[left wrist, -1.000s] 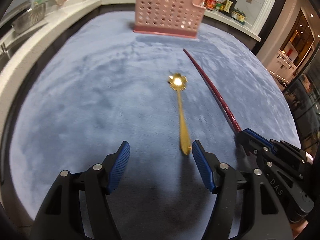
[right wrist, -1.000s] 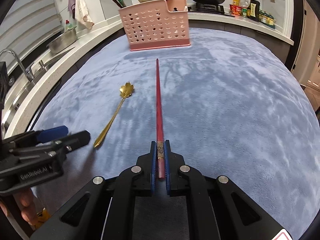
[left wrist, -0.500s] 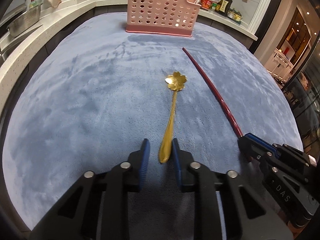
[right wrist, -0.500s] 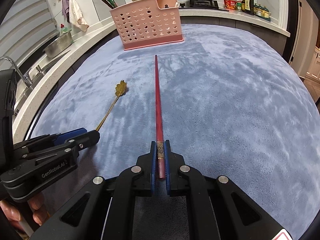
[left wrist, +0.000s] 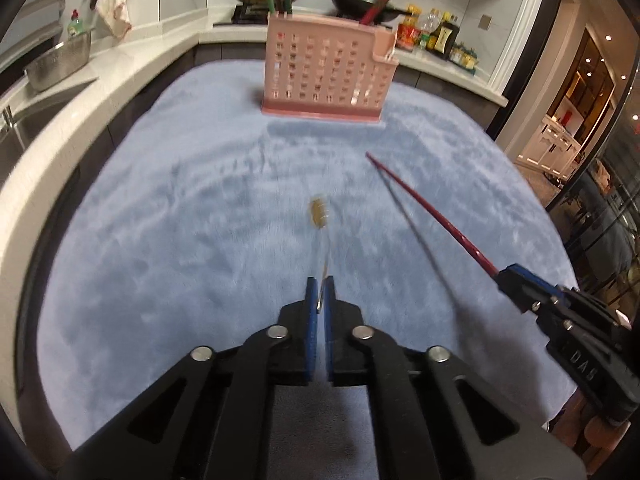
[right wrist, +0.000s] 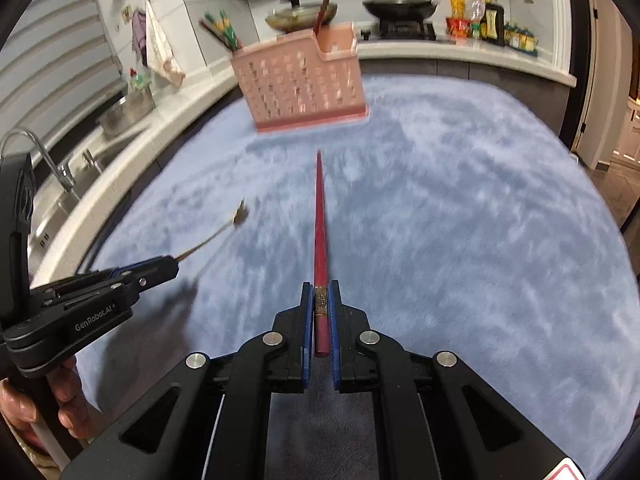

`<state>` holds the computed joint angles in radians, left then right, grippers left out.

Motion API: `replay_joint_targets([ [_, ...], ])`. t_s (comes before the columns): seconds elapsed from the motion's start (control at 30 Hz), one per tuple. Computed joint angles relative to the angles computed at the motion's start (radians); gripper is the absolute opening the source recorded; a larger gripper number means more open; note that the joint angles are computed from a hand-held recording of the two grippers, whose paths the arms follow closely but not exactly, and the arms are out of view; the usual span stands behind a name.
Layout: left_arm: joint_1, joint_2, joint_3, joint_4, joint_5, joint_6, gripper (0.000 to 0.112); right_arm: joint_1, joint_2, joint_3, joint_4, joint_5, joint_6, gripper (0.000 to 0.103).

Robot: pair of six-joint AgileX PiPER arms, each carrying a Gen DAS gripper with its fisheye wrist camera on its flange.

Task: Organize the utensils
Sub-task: 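Lift the chopstick and gold spoon and carry them over the pink holder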

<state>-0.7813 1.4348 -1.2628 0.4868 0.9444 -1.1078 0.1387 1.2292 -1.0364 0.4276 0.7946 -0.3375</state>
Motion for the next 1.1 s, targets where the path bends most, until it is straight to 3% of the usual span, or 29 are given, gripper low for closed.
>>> replay_joint_targets([
  [0.33,0.033,-0.009,-0.159,-0.010,0.076,0.074,0.000,-0.083,0.012,-0.212,0.096,0.054,-0.034,0.006],
  [0.73,0.113,0.055,-0.411,0.019,0.129,0.207,0.000,-0.136,0.138,-0.493,0.188,0.106,-0.016,0.006],
  [0.97,0.217,0.153,-0.613,-0.082,0.134,0.330,0.000,-0.117,0.246,-0.669,0.182,0.137,0.019,0.006],
  [1.1,0.283,0.271,-0.840,-0.140,0.175,0.423,0.000,-0.114,0.359,-0.848,0.180,0.180,0.058,0.006],
])
